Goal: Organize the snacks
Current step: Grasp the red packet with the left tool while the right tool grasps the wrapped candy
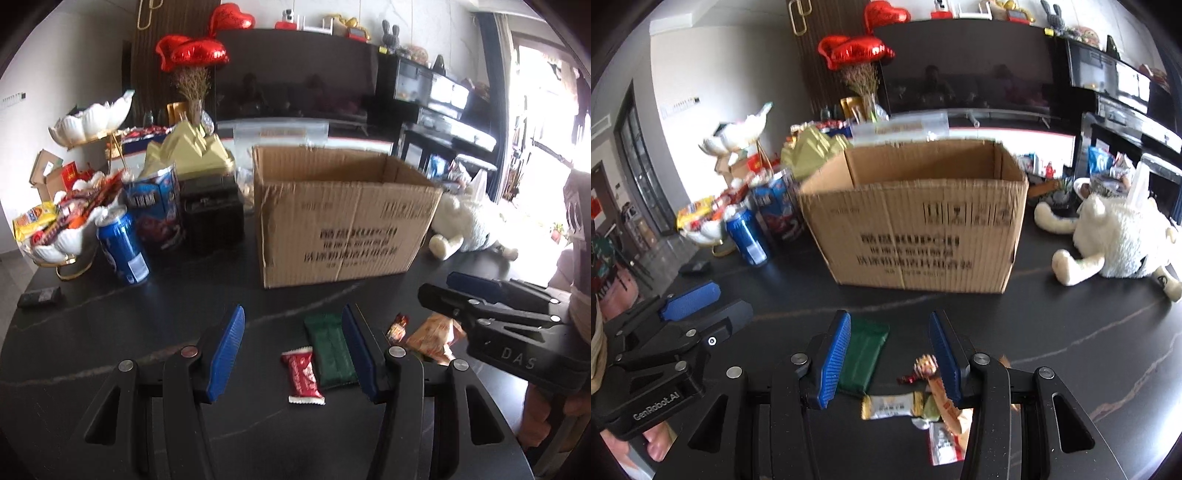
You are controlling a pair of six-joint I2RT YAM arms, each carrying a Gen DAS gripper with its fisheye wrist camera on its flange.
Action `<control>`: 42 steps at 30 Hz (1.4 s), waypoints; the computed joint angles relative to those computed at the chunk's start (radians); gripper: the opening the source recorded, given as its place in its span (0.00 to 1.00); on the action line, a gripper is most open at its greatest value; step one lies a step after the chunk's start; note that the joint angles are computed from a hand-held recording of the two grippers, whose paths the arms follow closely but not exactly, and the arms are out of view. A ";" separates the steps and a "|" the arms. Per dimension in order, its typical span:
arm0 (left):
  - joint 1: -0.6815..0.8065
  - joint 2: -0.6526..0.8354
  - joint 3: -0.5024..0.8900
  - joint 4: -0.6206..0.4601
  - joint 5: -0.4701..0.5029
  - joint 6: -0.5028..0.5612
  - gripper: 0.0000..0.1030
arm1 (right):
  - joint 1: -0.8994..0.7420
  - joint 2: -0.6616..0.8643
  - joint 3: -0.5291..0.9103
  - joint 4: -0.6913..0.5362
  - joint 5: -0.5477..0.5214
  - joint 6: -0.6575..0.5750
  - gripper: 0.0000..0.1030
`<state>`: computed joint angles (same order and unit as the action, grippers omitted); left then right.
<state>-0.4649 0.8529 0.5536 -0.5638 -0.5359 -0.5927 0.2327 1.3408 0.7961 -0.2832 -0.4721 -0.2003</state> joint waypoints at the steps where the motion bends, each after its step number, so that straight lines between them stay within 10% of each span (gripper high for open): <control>1: 0.007 0.015 -0.010 0.018 0.012 0.002 0.52 | 0.001 0.019 0.002 0.000 0.014 -0.008 0.45; 42: 0.213 0.381 -0.139 0.380 0.310 0.071 0.32 | 0.058 0.369 0.085 0.043 0.132 -0.033 0.38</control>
